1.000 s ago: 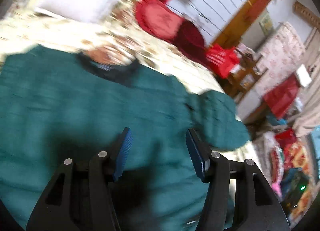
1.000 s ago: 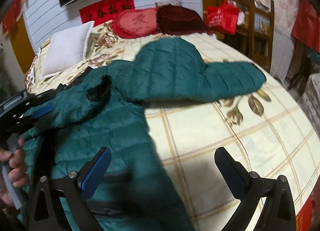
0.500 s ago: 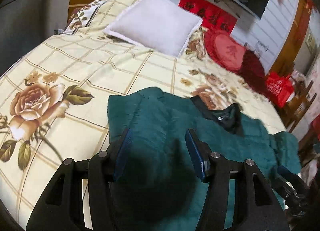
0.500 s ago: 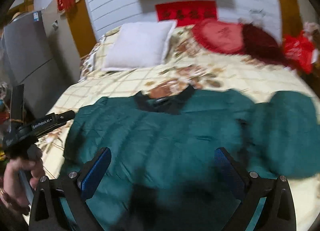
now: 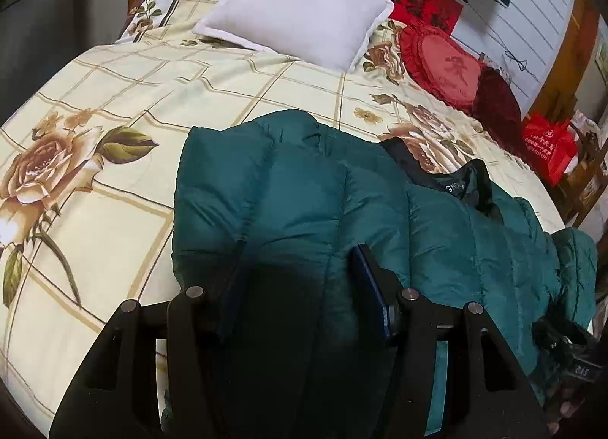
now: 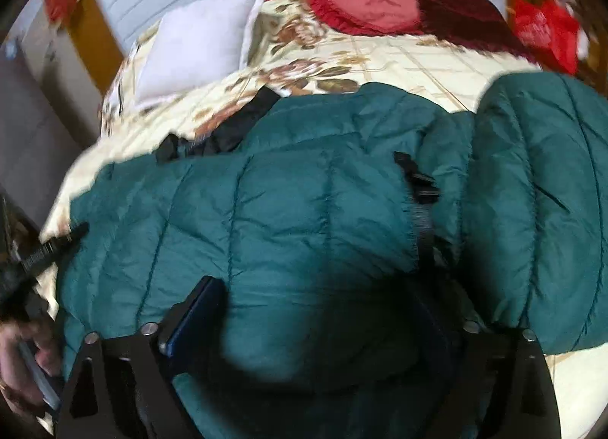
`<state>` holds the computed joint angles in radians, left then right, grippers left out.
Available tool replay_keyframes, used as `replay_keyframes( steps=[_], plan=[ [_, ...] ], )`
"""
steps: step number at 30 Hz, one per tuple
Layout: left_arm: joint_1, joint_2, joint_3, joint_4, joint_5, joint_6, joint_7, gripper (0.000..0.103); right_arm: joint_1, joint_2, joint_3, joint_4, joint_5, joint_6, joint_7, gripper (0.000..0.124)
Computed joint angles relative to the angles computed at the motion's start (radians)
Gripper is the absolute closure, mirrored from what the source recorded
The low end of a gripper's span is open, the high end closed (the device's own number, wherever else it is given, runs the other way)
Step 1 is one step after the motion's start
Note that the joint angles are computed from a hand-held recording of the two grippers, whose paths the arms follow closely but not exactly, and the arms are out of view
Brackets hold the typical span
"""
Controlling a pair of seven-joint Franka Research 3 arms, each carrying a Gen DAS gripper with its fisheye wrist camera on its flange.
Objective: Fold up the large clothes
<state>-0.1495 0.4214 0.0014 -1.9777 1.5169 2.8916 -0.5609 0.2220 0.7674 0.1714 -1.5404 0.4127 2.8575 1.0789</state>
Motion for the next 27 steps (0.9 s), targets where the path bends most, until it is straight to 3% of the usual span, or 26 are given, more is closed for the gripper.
replay_keyframes(
  steps=[4,6,8,10,11,13,14,16,22,27],
  plan=[
    [-0.006,0.002,0.0,0.004,0.089,-0.013,-0.091,0.045,-0.018,0.004,0.015,0.015,0.008,-0.028,-0.017,0.021],
    [0.001,0.004,-0.009,0.006,0.099,-0.02,-0.103,0.045,-0.03,-0.029,0.033,-0.022,0.051,0.03,-0.008,0.022],
    [0.005,0.004,-0.016,0.006,0.105,-0.027,-0.11,0.045,-0.095,-0.055,0.134,-0.065,0.094,0.164,-0.045,0.022],
    [0.008,0.003,-0.021,0.005,0.103,-0.033,-0.11,0.045,-0.101,-0.044,0.169,-0.047,0.155,0.197,-0.133,0.021],
    [0.008,0.003,-0.023,0.004,0.101,-0.038,-0.107,0.045,-0.072,-0.034,0.134,-0.022,0.131,0.148,-0.114,0.021],
    [0.009,0.002,-0.025,0.003,0.099,-0.043,-0.106,0.045,0.036,0.024,-0.011,0.075,0.012,-0.015,-0.003,0.021],
    [0.009,0.001,-0.025,0.002,0.105,-0.043,-0.113,0.045,0.066,0.049,-0.051,0.101,-0.048,-0.045,0.039,0.021],
    [0.011,0.002,-0.028,0.002,0.094,-0.047,-0.103,0.045,0.047,0.054,-0.027,0.085,-0.039,0.002,-0.012,0.021],
    [0.008,0.002,-0.026,0.003,0.083,-0.051,-0.092,0.045,0.054,0.033,-0.041,0.053,-0.061,0.019,0.016,0.021],
    [0.009,0.001,-0.023,0.0,0.074,-0.049,-0.085,0.045,0.029,0.028,-0.011,0.049,-0.061,0.01,-0.007,0.021]
  ],
)
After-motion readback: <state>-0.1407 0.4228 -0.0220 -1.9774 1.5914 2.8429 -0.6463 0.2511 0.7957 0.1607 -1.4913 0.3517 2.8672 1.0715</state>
